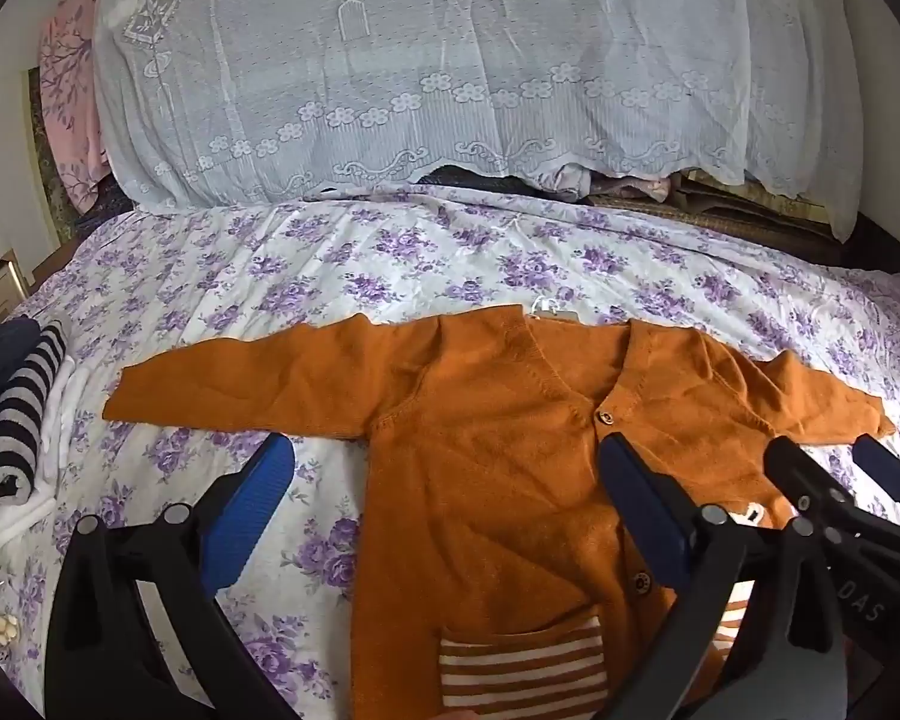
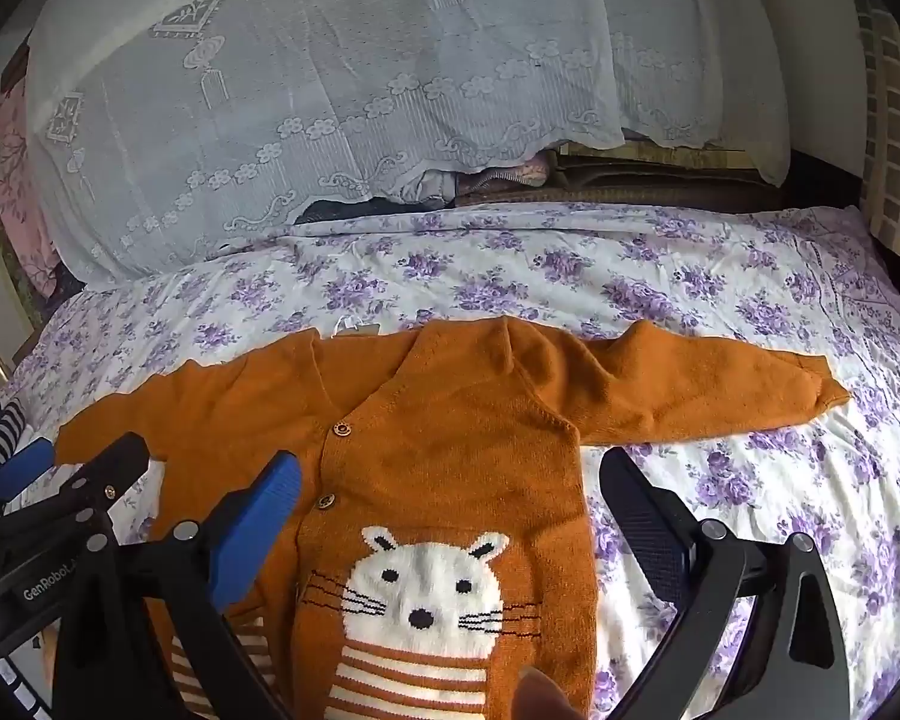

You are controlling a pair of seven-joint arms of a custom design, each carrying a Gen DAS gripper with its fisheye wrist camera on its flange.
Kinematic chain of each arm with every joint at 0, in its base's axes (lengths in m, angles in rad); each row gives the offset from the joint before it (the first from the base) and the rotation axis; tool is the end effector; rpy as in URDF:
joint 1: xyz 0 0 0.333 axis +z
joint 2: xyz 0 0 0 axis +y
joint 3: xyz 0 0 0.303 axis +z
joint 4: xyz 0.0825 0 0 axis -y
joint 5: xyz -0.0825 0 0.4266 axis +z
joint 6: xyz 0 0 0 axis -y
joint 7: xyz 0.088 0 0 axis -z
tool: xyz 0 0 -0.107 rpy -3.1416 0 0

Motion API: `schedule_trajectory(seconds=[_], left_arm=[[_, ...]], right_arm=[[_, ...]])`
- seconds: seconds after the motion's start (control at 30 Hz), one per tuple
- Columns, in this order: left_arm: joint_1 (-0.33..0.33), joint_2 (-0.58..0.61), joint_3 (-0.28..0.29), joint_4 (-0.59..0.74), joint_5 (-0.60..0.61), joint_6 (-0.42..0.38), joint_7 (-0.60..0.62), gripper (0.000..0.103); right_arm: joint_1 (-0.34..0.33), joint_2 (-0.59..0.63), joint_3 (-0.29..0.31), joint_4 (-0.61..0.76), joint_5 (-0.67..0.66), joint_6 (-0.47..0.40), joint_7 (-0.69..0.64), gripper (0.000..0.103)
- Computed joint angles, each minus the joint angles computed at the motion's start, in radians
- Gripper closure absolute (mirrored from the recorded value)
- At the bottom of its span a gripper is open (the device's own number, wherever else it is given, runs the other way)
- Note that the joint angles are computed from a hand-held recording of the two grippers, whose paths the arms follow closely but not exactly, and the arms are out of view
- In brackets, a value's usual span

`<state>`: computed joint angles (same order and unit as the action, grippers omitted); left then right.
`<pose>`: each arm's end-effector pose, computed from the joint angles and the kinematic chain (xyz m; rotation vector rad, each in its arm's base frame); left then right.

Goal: Fold small clothes

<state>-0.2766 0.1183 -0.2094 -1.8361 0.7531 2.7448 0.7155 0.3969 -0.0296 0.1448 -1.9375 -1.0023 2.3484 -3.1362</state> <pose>0.5890 -0.3357 0.5206 -1.5125 1.8537 -0.8820 0.5465 0.3155 0.5220 -1.2564 2.0150 -0.9122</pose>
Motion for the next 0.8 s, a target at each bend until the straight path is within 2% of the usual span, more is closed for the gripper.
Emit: schedule_trajectory(seconds=[0.8], left_arm=[[0.010,-0.009,0.003,-0.018,0.001,0.010,-0.011,0.004]], right_arm=[[0.001,-0.006,0.003,-0.001,-0.018,-0.009,0.026,0.003]])
